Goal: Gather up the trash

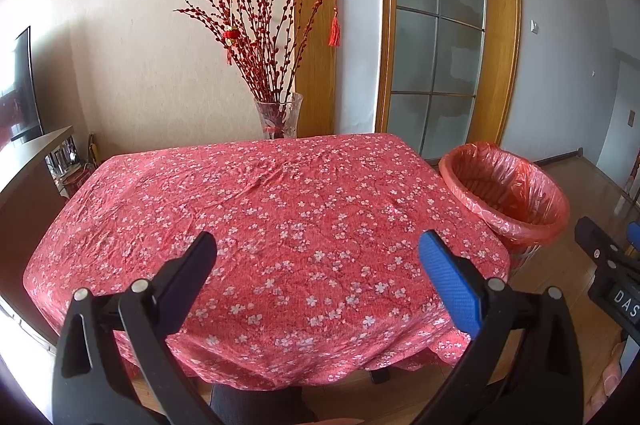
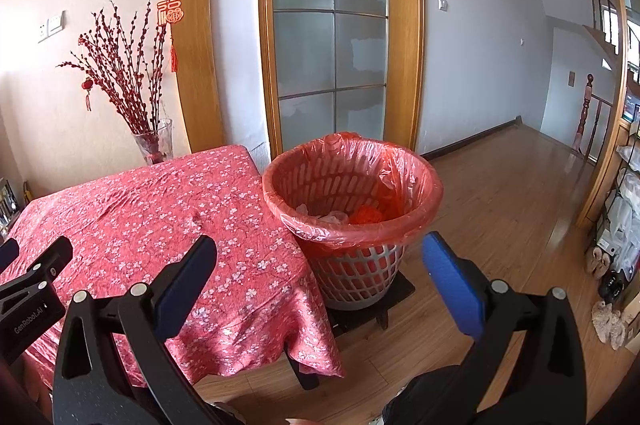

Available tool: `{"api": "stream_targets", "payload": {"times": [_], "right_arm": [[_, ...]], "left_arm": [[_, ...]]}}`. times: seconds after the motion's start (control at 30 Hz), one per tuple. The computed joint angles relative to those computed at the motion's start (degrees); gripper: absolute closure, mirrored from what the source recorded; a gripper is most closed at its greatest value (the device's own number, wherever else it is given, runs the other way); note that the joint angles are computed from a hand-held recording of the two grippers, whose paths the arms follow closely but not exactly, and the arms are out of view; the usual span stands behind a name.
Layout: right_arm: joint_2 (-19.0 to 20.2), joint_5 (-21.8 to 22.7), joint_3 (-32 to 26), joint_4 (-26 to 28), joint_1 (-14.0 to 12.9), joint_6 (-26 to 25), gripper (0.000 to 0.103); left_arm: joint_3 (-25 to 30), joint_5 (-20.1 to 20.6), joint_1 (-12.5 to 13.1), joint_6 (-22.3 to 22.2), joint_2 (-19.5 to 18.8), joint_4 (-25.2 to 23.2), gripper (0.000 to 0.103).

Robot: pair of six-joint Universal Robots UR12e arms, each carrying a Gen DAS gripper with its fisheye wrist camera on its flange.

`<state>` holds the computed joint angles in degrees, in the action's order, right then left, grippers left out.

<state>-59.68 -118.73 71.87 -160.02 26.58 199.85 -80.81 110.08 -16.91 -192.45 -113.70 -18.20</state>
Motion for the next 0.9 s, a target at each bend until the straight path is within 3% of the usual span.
{"api": "stream_targets", "payload": {"times": [0.9], "right_arm": [[0.11,0.30,-0.20,0.27,0.01,0.18,0.002]], "left_arm": [[0.30,0.94,0.04,-0.68,-0.07,0.27,0.004]]}}
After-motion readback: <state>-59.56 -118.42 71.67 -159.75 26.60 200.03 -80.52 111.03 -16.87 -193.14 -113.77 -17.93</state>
